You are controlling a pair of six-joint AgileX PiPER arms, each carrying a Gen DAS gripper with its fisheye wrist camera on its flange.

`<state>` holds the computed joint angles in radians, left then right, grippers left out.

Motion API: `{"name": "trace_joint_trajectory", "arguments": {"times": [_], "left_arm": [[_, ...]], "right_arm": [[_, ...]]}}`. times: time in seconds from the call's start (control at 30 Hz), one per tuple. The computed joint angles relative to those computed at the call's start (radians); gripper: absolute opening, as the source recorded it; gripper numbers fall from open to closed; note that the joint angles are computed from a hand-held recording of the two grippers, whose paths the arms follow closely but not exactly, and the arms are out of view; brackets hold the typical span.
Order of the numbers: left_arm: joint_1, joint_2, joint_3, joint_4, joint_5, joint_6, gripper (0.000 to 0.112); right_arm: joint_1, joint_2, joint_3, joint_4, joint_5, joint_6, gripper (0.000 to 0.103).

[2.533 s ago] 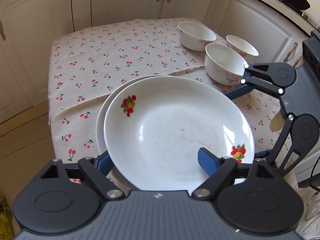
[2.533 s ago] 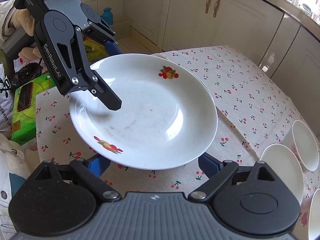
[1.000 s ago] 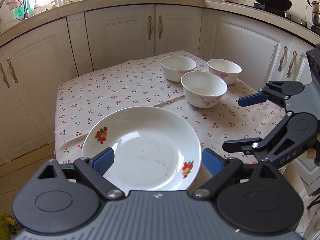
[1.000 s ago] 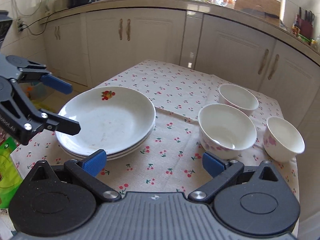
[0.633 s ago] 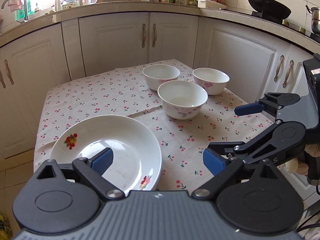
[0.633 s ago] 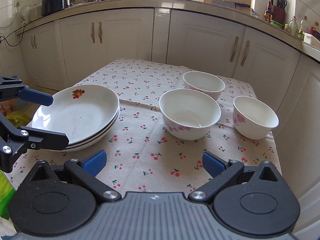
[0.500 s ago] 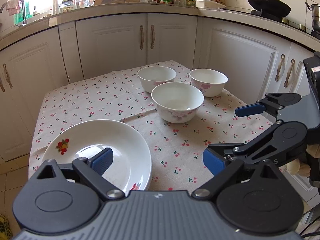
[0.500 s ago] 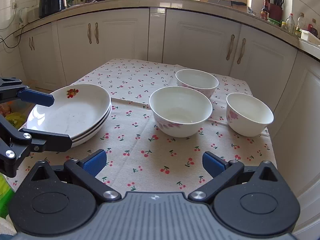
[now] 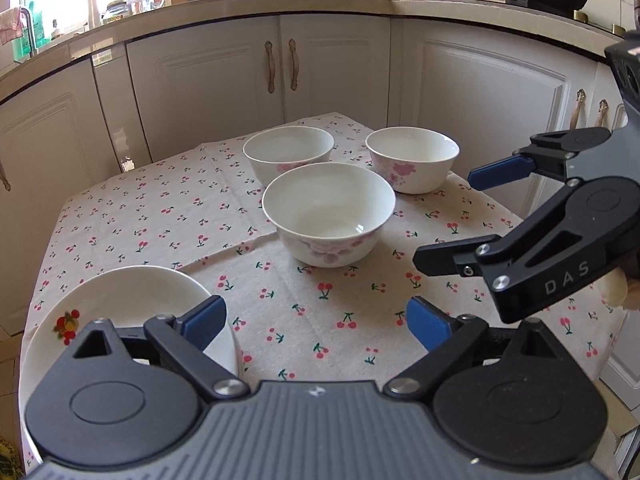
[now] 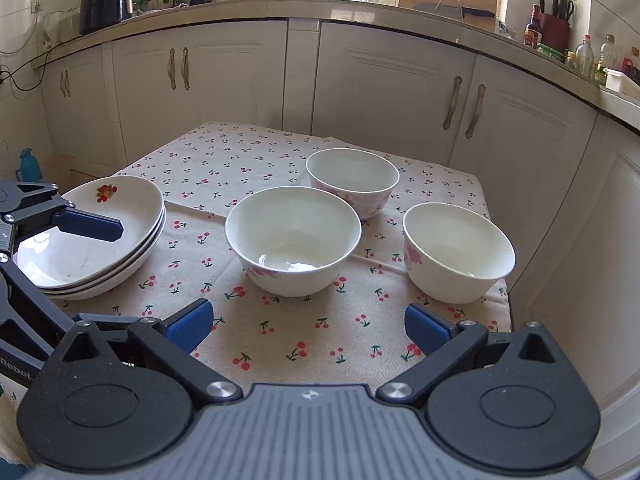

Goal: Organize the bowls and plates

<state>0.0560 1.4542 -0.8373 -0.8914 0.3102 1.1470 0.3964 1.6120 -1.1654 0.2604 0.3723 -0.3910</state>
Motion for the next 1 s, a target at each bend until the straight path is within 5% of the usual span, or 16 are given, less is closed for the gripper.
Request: {"name": "trace_joint_trajectory", "arguments": {"times": [0.1,0.33,1.0], "left_arm": [[-0.035,0.061,-0.041,-0.015,-0.037,-0.005,0.096],[-0.091,0.181,-0.127,0.053,-0.117,-0.121,0.094],[-0.073,0.283,-0.196,-0.316,-0.071,0.259,0.082]], "right_arm": [[-0.050,0.073,-0.089,0.185,0.065,-0.196,0.103],[-0.087,0.233,-0.282,0.322,0.167,-0.351,0.103],[-0.097,0.490,-0.653,0.283,0.352,-0.303,0.085]]}}
